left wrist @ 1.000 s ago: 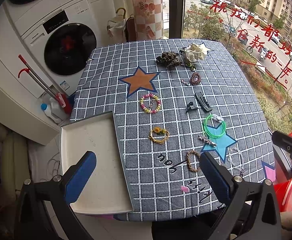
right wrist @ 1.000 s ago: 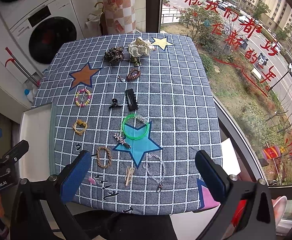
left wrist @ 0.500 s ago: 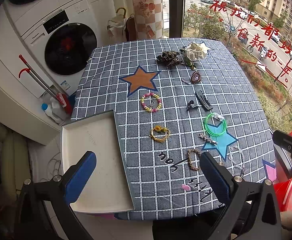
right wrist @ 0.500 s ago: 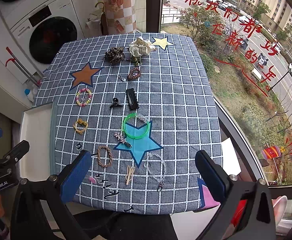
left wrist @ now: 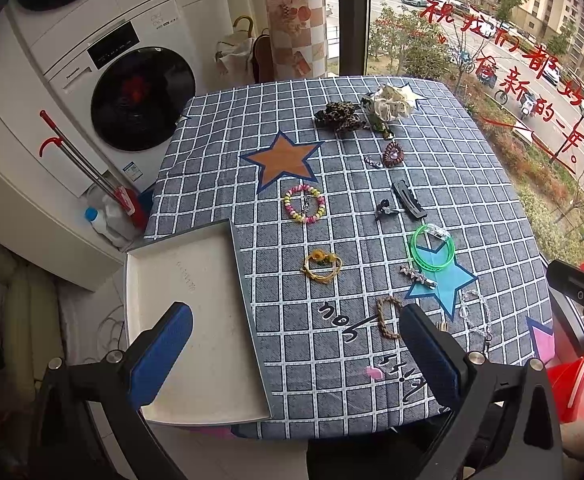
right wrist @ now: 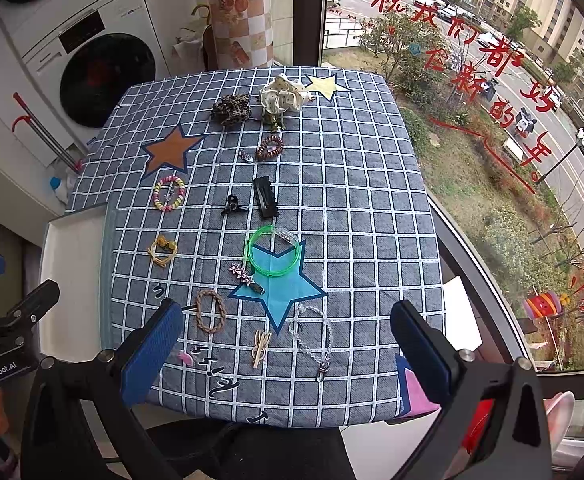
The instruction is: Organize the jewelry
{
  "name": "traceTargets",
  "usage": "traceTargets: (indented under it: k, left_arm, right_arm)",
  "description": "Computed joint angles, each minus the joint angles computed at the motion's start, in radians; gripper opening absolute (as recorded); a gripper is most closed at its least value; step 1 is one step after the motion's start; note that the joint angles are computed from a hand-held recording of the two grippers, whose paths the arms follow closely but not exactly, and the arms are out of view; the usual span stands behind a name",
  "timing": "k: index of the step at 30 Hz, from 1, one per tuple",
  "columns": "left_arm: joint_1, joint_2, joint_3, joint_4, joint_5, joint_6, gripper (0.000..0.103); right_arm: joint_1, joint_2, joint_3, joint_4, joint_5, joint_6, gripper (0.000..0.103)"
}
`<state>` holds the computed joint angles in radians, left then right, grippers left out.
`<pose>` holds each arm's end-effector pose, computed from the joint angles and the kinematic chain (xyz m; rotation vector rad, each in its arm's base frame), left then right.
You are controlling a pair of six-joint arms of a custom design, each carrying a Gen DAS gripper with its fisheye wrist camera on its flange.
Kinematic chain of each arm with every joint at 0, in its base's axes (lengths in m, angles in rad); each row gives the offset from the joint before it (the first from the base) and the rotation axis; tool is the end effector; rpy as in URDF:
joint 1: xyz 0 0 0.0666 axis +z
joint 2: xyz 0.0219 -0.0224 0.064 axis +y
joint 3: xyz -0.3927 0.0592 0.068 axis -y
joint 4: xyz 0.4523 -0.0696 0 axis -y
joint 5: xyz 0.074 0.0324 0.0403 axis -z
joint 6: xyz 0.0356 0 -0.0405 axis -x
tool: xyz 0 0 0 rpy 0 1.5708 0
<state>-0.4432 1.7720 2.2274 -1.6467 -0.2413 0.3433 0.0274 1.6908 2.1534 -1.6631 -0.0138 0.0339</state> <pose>0.5575 -0.2557 0.5998 0.0720 2.6986 0.1036 0.5804 0.0160 0.6119 -0.0885 2.7698 0.0174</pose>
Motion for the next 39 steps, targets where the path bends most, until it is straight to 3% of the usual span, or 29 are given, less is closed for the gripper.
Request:
traceTargets:
  k: [39]
  left_arm:
    - [0.001,-0.012,-0.026,0.006,0.019,0.006,0.103]
  right_arm:
    - [0.01,-0.014,-0.018,-0.006,0.019,0.001,0.103]
